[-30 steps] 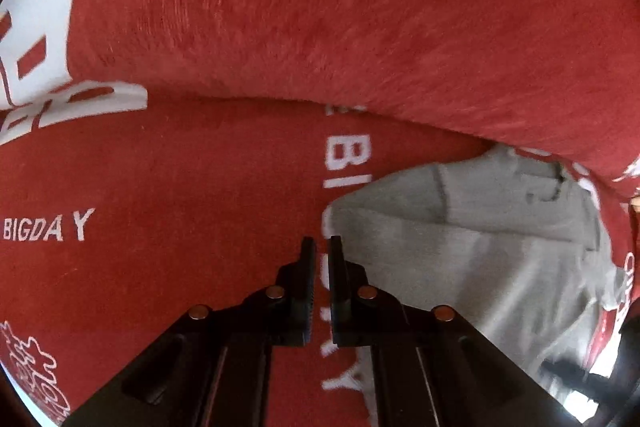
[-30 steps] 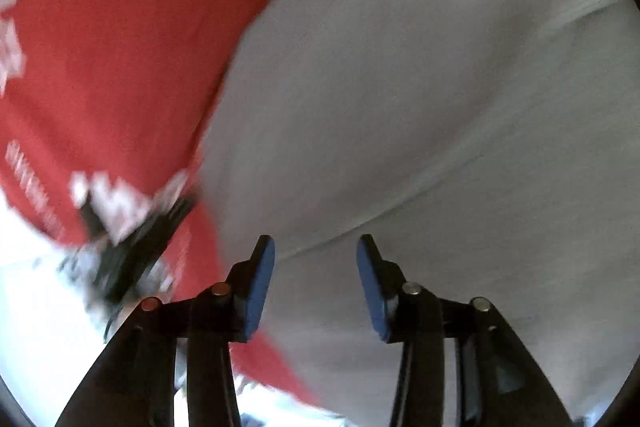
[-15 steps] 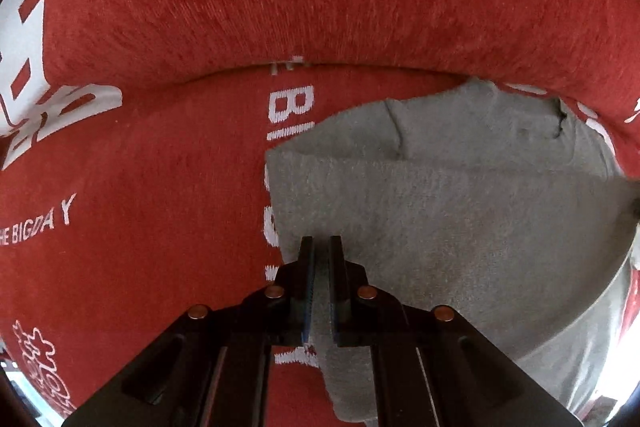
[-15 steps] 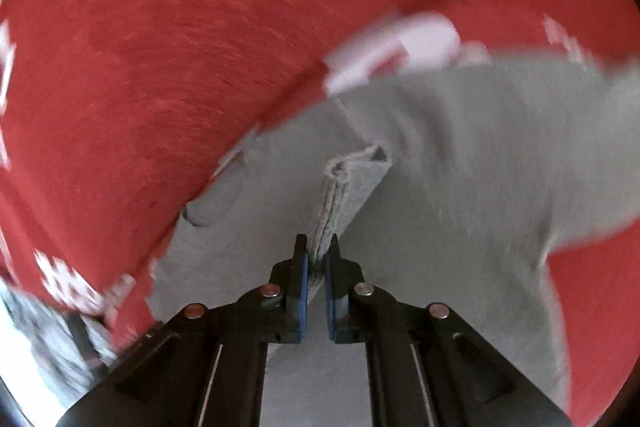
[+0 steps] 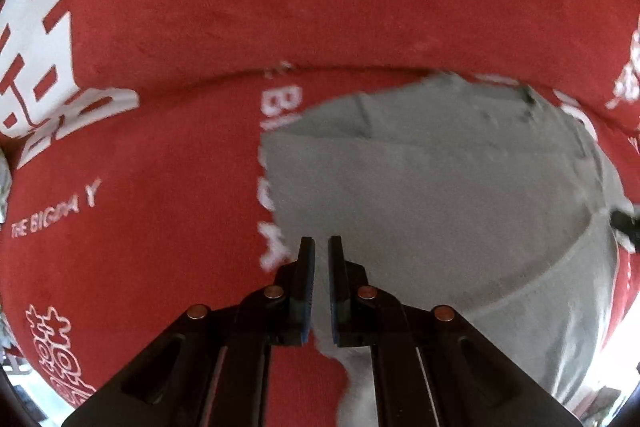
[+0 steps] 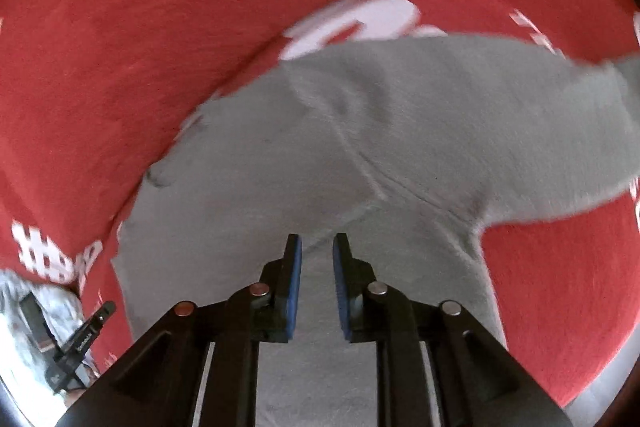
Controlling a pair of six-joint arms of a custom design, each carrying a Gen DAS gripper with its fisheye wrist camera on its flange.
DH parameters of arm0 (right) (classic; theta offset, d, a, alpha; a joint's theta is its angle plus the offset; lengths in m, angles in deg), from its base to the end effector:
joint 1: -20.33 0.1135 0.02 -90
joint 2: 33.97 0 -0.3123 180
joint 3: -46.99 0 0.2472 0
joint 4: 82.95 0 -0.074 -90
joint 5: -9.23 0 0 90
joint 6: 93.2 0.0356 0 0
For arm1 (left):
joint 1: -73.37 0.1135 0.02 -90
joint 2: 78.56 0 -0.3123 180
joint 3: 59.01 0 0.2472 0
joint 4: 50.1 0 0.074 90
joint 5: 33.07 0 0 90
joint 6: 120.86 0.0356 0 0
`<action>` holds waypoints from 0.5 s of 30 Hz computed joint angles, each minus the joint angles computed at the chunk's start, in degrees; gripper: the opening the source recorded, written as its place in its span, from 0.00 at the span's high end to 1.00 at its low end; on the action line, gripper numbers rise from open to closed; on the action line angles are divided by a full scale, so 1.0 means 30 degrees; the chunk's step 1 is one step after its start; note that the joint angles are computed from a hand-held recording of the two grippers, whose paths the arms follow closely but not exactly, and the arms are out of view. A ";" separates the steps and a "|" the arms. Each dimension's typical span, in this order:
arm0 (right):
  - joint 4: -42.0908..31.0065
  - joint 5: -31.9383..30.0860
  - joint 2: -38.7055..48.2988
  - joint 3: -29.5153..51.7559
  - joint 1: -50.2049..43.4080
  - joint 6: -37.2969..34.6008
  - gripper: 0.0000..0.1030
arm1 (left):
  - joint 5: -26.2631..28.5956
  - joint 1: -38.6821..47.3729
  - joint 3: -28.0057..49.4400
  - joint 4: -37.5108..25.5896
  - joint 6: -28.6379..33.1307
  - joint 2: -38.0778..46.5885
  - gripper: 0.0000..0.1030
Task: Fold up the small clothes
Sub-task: 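Fold the held side edge over toward the sweater center with the right tool, release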
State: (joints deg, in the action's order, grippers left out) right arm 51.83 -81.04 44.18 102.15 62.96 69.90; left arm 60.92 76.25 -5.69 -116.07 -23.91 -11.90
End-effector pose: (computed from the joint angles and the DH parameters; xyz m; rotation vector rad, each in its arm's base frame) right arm 0.1648 0.1519 0.2208 0.7622 2.8034 0.4772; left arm 0.1570 0.0054 0.2356 0.1143 2.9466 -0.0787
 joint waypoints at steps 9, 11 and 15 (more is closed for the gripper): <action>0.2326 -0.0343 0.3290 0.0588 0.0557 -0.1449 0.85 | -0.0400 -0.0482 -0.2814 0.1078 -0.0717 -0.1698 0.93; 0.2219 -0.0781 0.2396 0.0030 0.0419 -0.1190 0.84 | -0.0389 -0.0090 -0.2339 0.0223 -0.0398 -0.1520 0.93; 0.1803 -0.2019 0.0332 -0.1253 0.0387 0.0213 0.83 | -0.0829 -0.1076 -0.1447 -0.1382 -0.1392 -0.1836 0.93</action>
